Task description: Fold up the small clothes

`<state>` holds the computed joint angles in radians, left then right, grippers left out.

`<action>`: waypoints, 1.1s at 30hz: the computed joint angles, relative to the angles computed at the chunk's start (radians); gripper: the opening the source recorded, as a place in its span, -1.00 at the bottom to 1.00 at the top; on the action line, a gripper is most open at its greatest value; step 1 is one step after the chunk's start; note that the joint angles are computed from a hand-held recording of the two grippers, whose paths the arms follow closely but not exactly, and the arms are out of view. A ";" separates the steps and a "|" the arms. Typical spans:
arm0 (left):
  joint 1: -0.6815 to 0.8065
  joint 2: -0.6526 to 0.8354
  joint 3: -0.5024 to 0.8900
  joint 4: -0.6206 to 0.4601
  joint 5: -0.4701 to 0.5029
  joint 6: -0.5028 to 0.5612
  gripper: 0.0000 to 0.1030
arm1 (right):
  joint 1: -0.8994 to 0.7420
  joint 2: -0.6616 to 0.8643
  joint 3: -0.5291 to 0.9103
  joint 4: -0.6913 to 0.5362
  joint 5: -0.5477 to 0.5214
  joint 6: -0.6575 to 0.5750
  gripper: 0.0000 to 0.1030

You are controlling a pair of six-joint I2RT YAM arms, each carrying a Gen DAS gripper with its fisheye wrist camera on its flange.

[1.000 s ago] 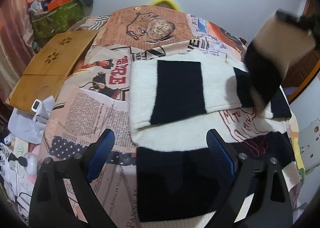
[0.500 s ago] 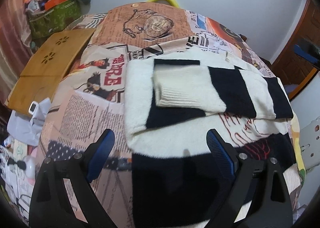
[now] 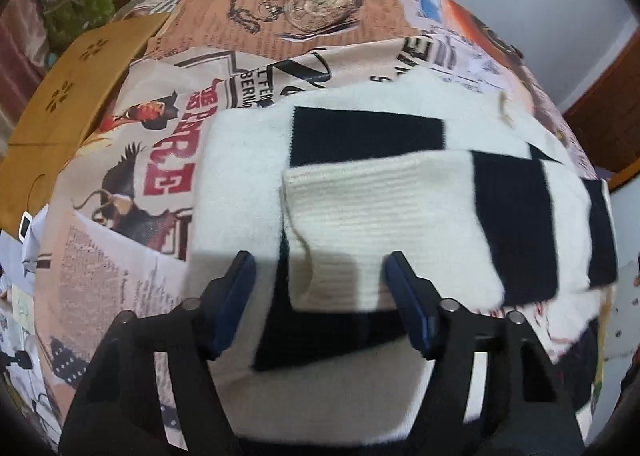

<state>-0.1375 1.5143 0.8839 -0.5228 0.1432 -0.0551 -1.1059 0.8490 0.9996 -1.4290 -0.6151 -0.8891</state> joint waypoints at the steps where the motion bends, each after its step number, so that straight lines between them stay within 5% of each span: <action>1: -0.006 -0.003 -0.006 0.015 -0.001 -0.006 0.07 | -0.038 0.012 -0.012 -0.012 0.004 -0.041 0.07; 5: -0.066 -0.002 0.016 0.028 -0.050 -0.035 -0.78 | -0.121 0.048 -0.064 -0.026 0.013 -0.135 0.07; 10: -0.153 -0.085 0.037 0.017 -0.152 -0.031 -0.82 | -0.111 0.056 -0.082 -0.045 -0.016 -0.127 0.07; 20: -0.116 -0.344 0.091 -0.040 -0.188 0.040 -0.82 | 0.027 -0.028 -0.070 -0.032 -0.051 -0.009 0.07; 33: 0.127 -0.164 -0.056 -0.024 -0.017 0.137 -0.78 | 0.397 -0.123 -0.117 0.147 0.062 0.363 0.07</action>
